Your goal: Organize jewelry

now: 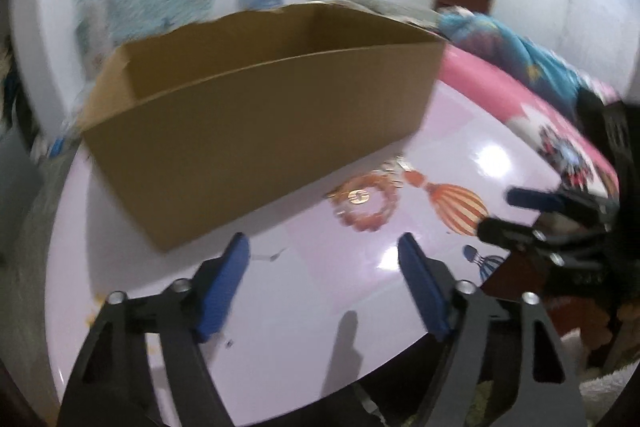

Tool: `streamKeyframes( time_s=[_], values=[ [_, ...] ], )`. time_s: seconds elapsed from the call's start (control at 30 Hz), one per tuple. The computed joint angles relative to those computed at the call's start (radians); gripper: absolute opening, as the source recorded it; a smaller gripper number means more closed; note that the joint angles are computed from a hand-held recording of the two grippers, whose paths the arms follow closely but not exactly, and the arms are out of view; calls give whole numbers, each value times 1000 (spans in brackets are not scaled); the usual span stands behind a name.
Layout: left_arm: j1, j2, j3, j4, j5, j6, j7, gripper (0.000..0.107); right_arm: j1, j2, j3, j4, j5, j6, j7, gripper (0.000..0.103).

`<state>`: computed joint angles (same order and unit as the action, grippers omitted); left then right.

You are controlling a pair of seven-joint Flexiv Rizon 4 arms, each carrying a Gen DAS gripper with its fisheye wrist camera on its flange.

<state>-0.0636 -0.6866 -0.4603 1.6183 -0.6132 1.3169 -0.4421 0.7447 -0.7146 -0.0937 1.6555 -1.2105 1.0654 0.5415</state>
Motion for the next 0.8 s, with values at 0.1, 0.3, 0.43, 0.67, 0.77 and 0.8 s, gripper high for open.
streamKeyframes(
  time_s=[0.1, 0.3, 0.43, 0.67, 0.77, 0.8],
  values=[
    [-37, -12, 30, -31, 53, -31, 18, 62, -21, -7, -6, 3, -11, 70, 34, 48],
    [-87, -41, 108, -126, 84, -183, -71, 42, -46, -44, -48, -40, -38, 211, 72, 30],
    [-117, -78, 157, -216, 79, -281, -199, 31, -63, -92, -75, -107, -14, 304, 40, 22],
    [-141, -135, 195, -333, 127, -390, -290, 27, -80, -167, -41, -212, 179, 295, -180, 13],
    [-154, -159, 216, -382, 154, -441, -327, 27, -91, -195, -6, -255, 261, 255, -282, 12],
    [-151, -165, 212, -393, 153, -455, -332, 27, -90, -201, -4, -265, 280, 250, -304, 12]
  ],
)
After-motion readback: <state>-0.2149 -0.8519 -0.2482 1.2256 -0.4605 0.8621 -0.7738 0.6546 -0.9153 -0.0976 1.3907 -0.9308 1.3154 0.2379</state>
